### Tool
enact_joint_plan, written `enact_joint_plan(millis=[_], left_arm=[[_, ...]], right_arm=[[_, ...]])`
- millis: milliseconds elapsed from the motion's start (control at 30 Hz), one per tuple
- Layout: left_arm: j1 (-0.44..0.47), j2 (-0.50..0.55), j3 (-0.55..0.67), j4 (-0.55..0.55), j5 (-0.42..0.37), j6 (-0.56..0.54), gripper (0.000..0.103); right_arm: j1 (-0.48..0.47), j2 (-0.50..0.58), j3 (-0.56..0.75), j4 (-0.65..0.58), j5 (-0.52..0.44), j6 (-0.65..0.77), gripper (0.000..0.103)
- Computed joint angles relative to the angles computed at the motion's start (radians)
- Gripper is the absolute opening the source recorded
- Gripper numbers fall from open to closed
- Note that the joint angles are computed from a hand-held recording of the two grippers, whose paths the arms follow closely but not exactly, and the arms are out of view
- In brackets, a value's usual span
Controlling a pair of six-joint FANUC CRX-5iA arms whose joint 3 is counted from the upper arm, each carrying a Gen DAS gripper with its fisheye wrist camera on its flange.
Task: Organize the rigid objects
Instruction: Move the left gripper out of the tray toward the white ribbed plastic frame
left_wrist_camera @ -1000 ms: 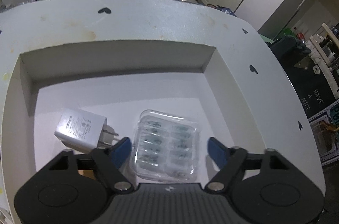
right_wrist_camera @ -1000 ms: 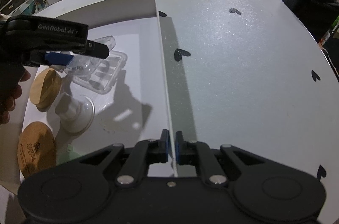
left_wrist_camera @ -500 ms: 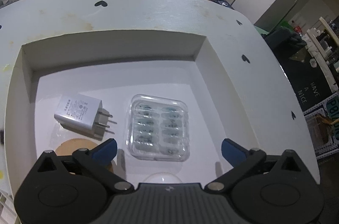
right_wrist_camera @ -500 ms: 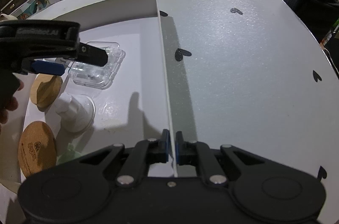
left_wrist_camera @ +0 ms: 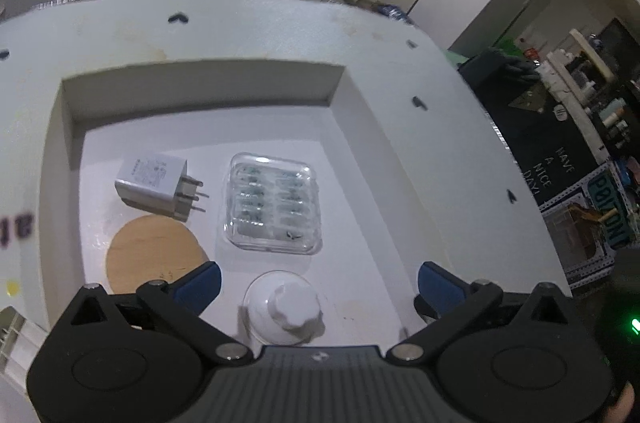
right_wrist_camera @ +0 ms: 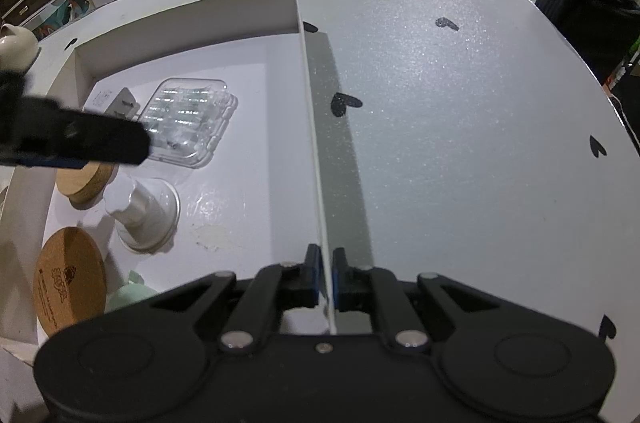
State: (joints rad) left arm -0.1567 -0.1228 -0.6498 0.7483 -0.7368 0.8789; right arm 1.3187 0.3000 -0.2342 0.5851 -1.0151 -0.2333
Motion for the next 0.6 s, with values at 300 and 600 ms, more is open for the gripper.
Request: enact_joint_plan(millis=[300,600], left_arm=[[0.077,-0.155,-0.107,0.126,-0.025,-0.210,0.103],[0.201,-0.270,-0.175,0.168,-0.005,-0.350,0.103]], right_arm=[[0.001,-0.001,-0.001,0.001,-0.001,0.000,0.008],[0.001,-0.001,0.000,0.001,-0.002,0.002,0.008]])
